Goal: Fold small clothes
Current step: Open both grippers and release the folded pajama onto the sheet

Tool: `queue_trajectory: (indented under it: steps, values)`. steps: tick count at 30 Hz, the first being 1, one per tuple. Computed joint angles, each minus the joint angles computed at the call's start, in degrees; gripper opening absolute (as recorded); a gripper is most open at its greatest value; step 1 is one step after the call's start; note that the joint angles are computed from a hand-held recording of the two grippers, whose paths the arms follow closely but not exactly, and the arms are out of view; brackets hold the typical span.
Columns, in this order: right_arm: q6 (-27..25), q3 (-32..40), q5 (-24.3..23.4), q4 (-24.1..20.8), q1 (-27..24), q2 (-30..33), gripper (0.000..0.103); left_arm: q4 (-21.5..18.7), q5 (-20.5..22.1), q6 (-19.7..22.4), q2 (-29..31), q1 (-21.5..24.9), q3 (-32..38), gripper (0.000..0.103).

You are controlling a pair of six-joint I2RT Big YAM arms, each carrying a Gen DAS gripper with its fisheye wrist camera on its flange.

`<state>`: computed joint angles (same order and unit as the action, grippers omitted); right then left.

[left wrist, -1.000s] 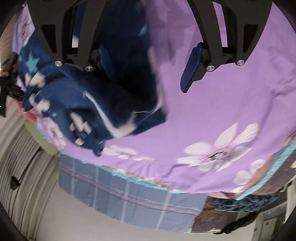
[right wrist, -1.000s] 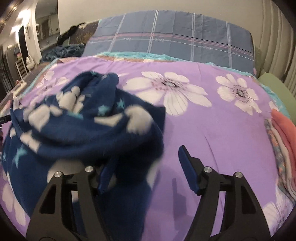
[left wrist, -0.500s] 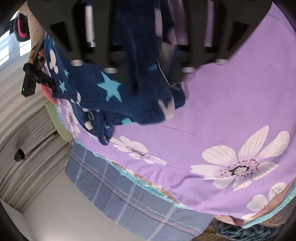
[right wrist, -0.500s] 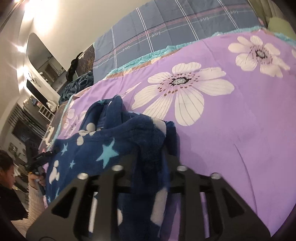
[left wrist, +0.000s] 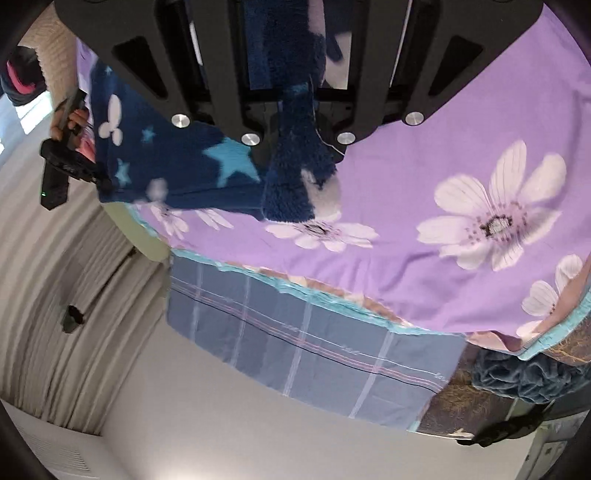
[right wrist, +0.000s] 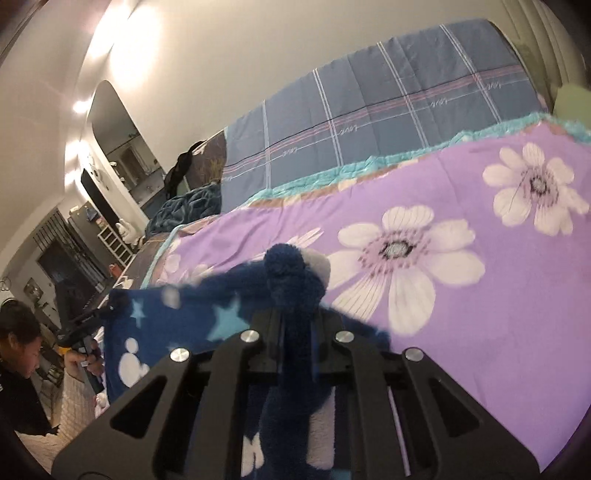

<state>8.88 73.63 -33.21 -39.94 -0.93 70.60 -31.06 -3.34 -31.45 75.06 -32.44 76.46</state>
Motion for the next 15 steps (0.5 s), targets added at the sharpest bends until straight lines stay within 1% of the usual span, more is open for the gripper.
queue_trajectory:
  steps: [2, 5, 6, 7, 8, 9, 10, 11, 13, 14, 15]
  values:
    - [-0.75, 1.75, 2.51, -2.20, 0.59, 3.42, 0.013, -2.29, 0.94, -0.59, 3.58, 1.28, 2.45, 0.011]
    - [-1.23, 3.43, 7.96, -6.72, 2.03, 9.51, 0.018, -8.61, 1.43, -0.85, 9.92, 2.23, 5.64, 0.013]
    - [-1.21, 3.43, 8.37, -6.89, 2.15, 10.27, 0.021, -9.87, 1.64, -1.02, 11.37, 2.27, 5.99, 0.019]
    - [-0.67, 2.31, 8.67, -5.64, 2.27, 10.39, 0.025, -10.99, 1.58, -1.23, 12.55, 2.24, 6.21, 0.029]
    - [-0.04, 1.21, 8.25, -4.39, 2.07, 9.88, 0.026, -10.73, 0.22, -1.45, 12.93, 2.01, 5.50, 0.035]
    - [0.89, 0.68, 7.44, -3.67, 1.59, 9.40, 0.027, -9.63, -1.46, -1.74, 12.36, 1.86, 4.44, 0.045]
    - [1.37, 0.47, 7.57, -3.62, 1.48, 8.97, 0.030, -9.32, -1.87, -2.17, 11.99, 1.95, 4.07, 0.051]
    - [1.61, 0.71, 9.04, -4.17, 1.41, 8.54, 0.039, -9.61, -2.59, -3.12, 11.36, 2.15, 3.76, 0.054]
    - [1.42, 0.08, 14.45, -4.93, 1.70, 6.13, 0.055, -10.51, -3.18, -4.31, 9.73, 2.40, 3.19, 0.054]
    - [0.76, -0.83, 14.50, -4.78, 1.41, 4.56, 0.054, -9.90, -3.07, -4.87, 7.62, 2.18, 1.94, 0.054]
    - [-0.30, -2.07, 13.20, -4.93, 0.68, 2.39, 0.054, -8.47, -2.47, -4.88, 5.48, 2.01, 0.28, 0.054]
